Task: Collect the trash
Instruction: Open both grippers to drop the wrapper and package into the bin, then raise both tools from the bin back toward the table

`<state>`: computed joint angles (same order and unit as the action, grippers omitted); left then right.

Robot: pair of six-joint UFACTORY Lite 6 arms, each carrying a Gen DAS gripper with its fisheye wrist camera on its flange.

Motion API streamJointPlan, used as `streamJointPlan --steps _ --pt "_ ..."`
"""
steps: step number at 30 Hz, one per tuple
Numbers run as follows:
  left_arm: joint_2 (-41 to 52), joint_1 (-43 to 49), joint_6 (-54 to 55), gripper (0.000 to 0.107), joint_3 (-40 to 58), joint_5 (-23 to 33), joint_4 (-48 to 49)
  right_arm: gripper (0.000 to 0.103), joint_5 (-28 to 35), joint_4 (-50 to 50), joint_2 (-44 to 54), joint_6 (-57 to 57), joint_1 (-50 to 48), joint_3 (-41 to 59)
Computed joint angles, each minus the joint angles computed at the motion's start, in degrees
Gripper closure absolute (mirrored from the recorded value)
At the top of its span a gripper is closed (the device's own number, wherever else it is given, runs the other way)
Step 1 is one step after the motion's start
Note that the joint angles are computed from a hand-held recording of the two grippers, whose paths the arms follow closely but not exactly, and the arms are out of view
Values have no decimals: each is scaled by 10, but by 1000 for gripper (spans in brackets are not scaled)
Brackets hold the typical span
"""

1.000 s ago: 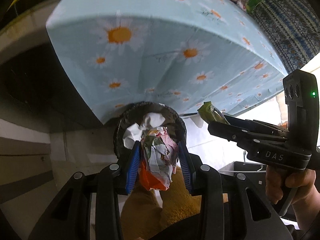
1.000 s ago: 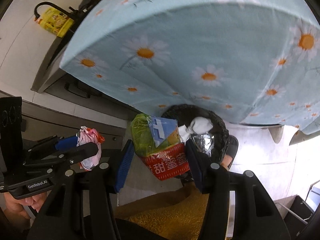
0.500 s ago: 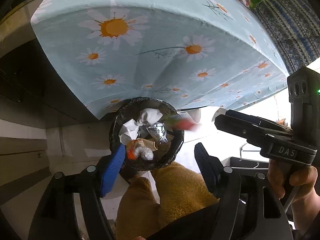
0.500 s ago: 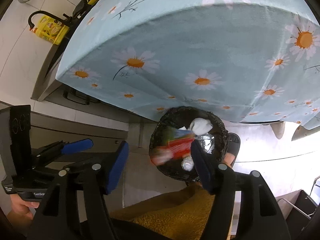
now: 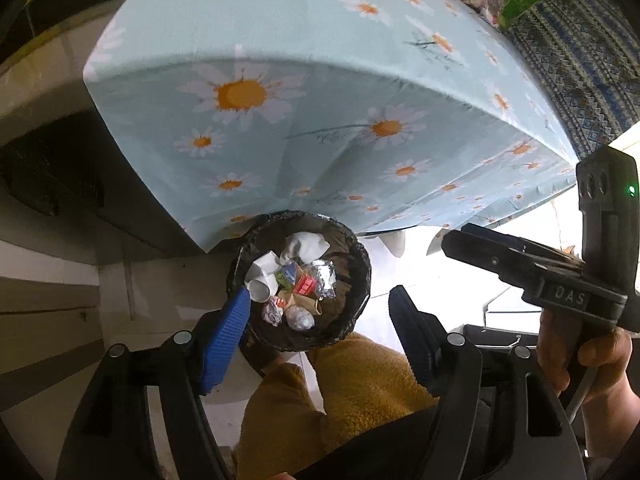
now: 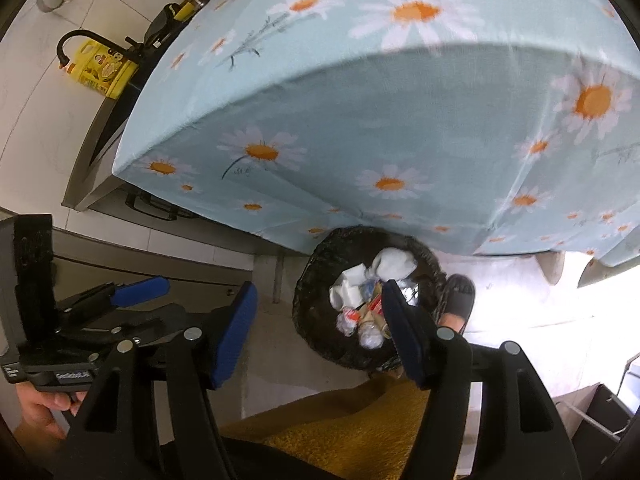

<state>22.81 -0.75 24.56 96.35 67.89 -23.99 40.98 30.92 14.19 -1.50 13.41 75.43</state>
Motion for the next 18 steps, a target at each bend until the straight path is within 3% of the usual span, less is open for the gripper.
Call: streamJointPlan --steps 18 --pt "-7 44 30 37 163 72 -70 39 52 -121 -56 101 23 105"
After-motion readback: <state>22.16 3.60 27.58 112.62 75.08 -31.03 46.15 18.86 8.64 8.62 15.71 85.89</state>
